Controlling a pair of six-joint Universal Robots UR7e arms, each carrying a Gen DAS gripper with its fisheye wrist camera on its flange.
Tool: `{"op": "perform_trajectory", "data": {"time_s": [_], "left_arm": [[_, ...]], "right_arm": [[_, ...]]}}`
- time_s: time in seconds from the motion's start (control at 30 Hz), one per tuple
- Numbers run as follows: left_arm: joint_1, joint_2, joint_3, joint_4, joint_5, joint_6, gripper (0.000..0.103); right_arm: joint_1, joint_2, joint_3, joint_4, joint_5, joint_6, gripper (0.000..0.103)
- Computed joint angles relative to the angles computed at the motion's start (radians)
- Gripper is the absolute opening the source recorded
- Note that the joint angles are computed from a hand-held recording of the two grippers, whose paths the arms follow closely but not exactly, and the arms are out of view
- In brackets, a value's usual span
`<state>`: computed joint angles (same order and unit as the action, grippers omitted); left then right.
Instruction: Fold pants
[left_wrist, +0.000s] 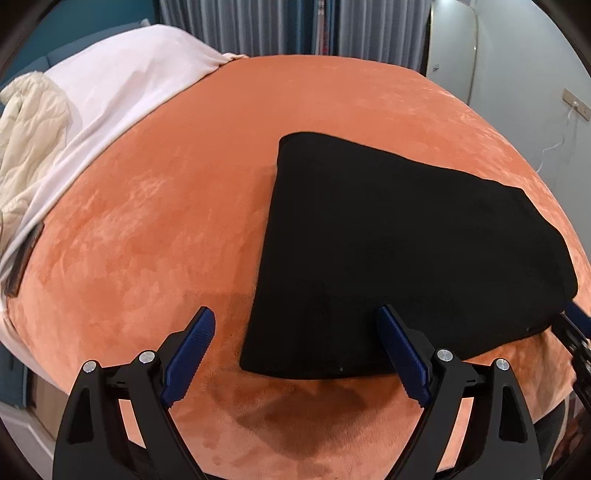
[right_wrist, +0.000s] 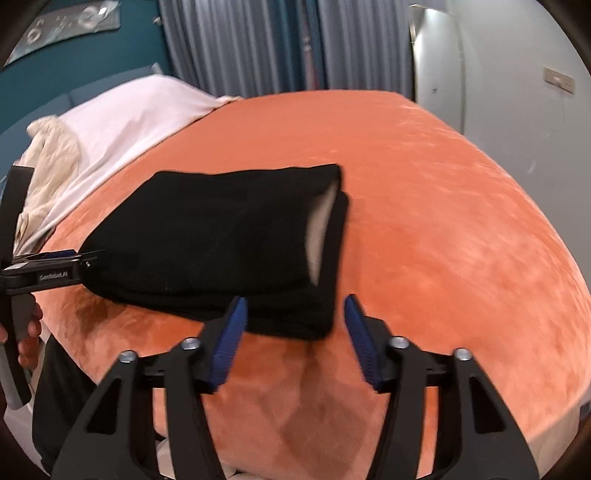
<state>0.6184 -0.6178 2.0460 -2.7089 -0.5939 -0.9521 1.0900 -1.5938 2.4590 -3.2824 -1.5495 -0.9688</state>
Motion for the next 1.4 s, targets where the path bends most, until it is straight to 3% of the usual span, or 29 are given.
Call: {"op": "perform_trajectory", "data": {"time_s": [0.07, 0.13, 0.23, 0.3, 0.33, 0.47, 0.57, 0.63, 0.7, 0.8, 0.83, 0.9, 0.97, 1.03, 1.1, 1.2, 1.27, 1.4], "left_arm": [[0.002, -0.001, -0.005, 0.014, 0.002, -0.01, 0.087], [0.001, -0.003, -0.01, 0.037, 0.011, -0.017, 0.087], [0.005, 0.004, -0.018, 0.077, 0.031, -0.025, 0.097], [0.011, 0.013, -0.014, 0.036, 0.028, 0.0, 0.098], [0.013, 0.015, -0.018, 0.058, 0.032, -0.014, 0.098], [-0.005, -0.005, 0.004, 0.047, 0.041, -0.02, 0.097], [-0.019, -0.009, 0.007, 0.029, 0.065, -0.016, 0.097], [-0.02, 0.001, -0.013, 0.059, 0.08, -0.016, 0.097], [-0.023, 0.014, -0.039, 0.127, 0.09, -0.036, 0.097], [-0.032, 0.029, -0.051, 0.156, 0.091, -0.024, 0.097], [-0.033, 0.032, -0.053, 0.16, 0.091, -0.021, 0.097], [-0.032, 0.035, -0.056, 0.182, 0.09, -0.013, 0.097], [-0.032, 0.033, -0.043, 0.166, 0.089, 0.004, 0.097], [-0.028, 0.028, -0.027, 0.126, 0.082, 0.028, 0.097], [-0.02, 0.025, -0.017, 0.095, 0.072, 0.041, 0.097], [-0.011, 0.026, -0.01, 0.039, 0.055, 0.07, 0.097], [-0.007, 0.028, -0.008, 0.017, 0.05, 0.079, 0.097], [-0.007, 0.033, -0.01, 0.007, 0.042, 0.072, 0.098]], "right_arm": [[0.036, 0.037, -0.037, 0.023, -0.048, 0.015, 0.029], [0.047, -0.006, -0.034, 0.064, -0.016, 0.013, 0.028], [0.023, -0.063, -0.018, 0.094, 0.031, 0.018, 0.027], [-0.008, 0.019, -0.056, 0.092, -0.055, 0.033, 0.027], [-0.031, 0.034, -0.073, 0.14, -0.06, 0.043, 0.026], [-0.106, -0.085, -0.039, 0.178, 0.081, 0.141, 0.027], [-0.061, -0.162, -0.063, 0.244, 0.16, 0.187, 0.027], [0.027, -0.142, -0.094, 0.26, 0.141, 0.186, 0.027], [0.152, -0.056, -0.132, 0.227, 0.067, 0.179, 0.027], [0.283, 0.16, -0.224, 0.158, -0.1, 0.164, 0.027], [0.293, 0.206, -0.243, 0.15, -0.141, 0.162, 0.025], [0.284, 0.339, -0.288, 0.025, -0.273, 0.127, 0.025], [0.213, 0.356, -0.305, 0.0, -0.246, 0.143, 0.024], [0.158, 0.291, -0.284, 0.04, -0.167, 0.245, 0.021], [0.137, 0.215, -0.24, 0.034, -0.152, 0.29, 0.024], [0.118, 0.119, -0.174, 0.015, -0.149, 0.292, 0.037], [0.101, 0.067, -0.133, 0.009, -0.127, 0.283, 0.059], [0.108, 0.04, -0.072, -0.01, -0.067, 0.272, 0.06]]}}
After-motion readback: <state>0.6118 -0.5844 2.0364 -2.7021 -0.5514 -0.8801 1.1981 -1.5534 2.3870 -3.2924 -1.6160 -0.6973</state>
